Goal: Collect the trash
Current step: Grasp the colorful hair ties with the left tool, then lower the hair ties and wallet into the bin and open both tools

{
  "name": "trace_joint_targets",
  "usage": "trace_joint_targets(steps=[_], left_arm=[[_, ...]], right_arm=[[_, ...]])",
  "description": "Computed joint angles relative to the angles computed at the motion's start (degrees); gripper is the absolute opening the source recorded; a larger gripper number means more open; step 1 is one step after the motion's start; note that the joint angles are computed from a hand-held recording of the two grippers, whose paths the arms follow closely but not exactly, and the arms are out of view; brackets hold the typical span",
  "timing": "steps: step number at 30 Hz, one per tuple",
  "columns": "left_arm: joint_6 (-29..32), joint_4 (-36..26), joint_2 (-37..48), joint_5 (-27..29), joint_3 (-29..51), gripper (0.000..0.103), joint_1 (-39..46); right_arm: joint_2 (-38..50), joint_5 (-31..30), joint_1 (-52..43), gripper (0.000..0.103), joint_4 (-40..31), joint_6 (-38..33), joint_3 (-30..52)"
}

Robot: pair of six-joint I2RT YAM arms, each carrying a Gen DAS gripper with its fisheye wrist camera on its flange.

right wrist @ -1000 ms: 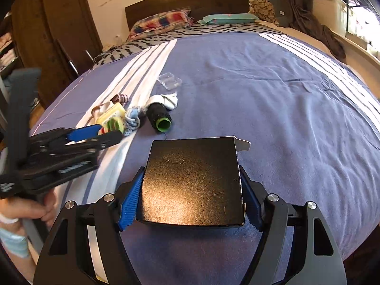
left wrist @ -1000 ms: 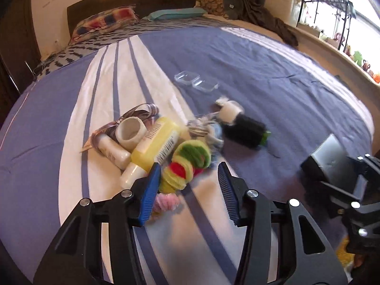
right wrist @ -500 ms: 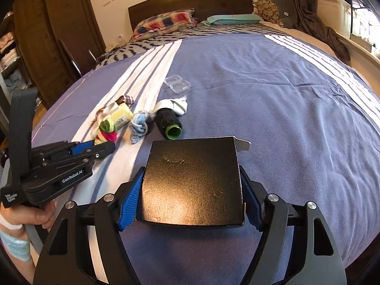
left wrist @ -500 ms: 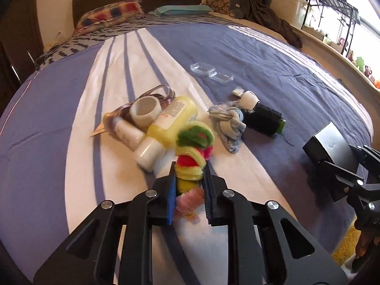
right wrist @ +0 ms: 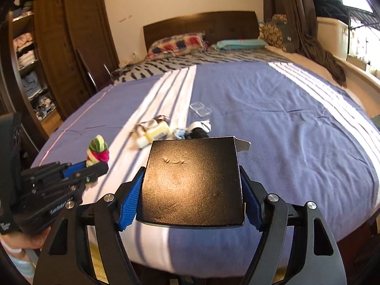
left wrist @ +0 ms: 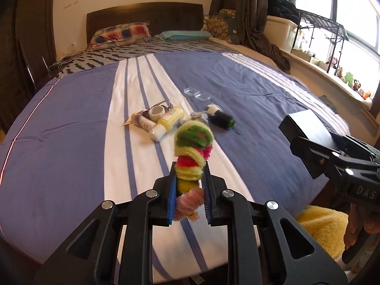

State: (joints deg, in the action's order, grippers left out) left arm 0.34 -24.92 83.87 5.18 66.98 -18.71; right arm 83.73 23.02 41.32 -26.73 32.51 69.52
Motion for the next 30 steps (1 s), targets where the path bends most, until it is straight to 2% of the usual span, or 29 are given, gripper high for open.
trace_joint_targets(steps=[5, 8, 11, 14, 21, 27, 30], left_arm=[[-2.08, -1.17, -13.13, 0.42, -9.81, 0.018, -0.99], [-3.95, -2.85, -20.94, -1.64, -15.70, 0.018, -3.17], [-5.61, -4.10, -25.81, -3.48, -21.03, 0.018, -5.08], [-7.56, -4.15, -27.89, -3.87, -26.92, 0.018, -5.89], [-8.68, 1.47, -21.37, -1.08, -37.69, 0.018, -6.19], [-9.54, 10.09, -7.94, 1.33, -41.16, 0.018, -6.10], [-10.04, 14.46, -1.18, 1.65, -42.06, 0.018, -7.29]], right_arm=[[-6.14, 4.32, 7.27, 0.074, -2.49, 4.07, -3.92], [-8.80, 6.01, 11.40, 0.074, -2.91, 7.35, -7.34], [-9.43, 7.62, 15.02, 0.074, -4.49, 10.51, -9.82], [-10.18, 6.46, 16.76, 0.074, -4.54, 14.34, -13.75], [-6.68, 0.34, 19.26, 0.074, -1.37, 19.88, -21.23], [1.15, -5.68, 18.23, 0.074, 4.25, 21.25, -24.01], [6.85, -10.49, 16.33, 0.074, 9.89, 21.36, -26.11]])
